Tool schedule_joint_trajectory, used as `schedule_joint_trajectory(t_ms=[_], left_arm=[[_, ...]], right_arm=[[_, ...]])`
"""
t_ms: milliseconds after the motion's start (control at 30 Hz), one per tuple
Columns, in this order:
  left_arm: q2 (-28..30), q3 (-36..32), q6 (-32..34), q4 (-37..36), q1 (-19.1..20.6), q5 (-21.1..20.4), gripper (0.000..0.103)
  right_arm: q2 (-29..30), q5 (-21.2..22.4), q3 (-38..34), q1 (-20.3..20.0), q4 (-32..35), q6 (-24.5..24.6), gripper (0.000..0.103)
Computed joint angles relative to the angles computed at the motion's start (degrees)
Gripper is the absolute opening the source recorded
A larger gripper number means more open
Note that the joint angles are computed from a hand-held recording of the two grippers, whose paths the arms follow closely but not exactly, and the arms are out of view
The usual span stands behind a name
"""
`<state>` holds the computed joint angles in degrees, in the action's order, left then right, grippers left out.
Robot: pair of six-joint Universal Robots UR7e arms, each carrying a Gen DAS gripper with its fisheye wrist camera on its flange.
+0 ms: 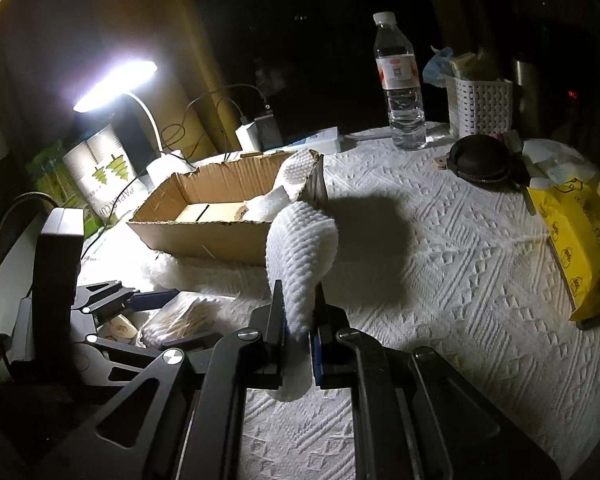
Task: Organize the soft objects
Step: 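Grasp the bag of cotton swabs with the left tool while the right tool holds the towel, then carry the swab bag into the box with the left tool while the right tool carries the towel there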
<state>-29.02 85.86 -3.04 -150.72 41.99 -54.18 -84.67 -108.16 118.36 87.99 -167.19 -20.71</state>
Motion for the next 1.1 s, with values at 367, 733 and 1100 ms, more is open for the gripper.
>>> schedule_joint_trajectory(t_ms=[367,733,1100], left_arm=[[-3.79,2.83,1.36,-2.45,0.17,-6.04,0.046],[-7.32,4.51,2.21,-5.63,0.02,-9.06,0.045],[-9.38,5.22,3.0,-8.68,0.2,-9.77,0.045]], right_arm=[[0.71,-2.51,-1.22,2.89,-0.56,-0.59,0.011],[2.1,-5.49,-3.01,5.79,-1.13,-0.72,0.01],[4.5,-6.16,-5.86,7.3,-0.68,-1.36,0.011]])
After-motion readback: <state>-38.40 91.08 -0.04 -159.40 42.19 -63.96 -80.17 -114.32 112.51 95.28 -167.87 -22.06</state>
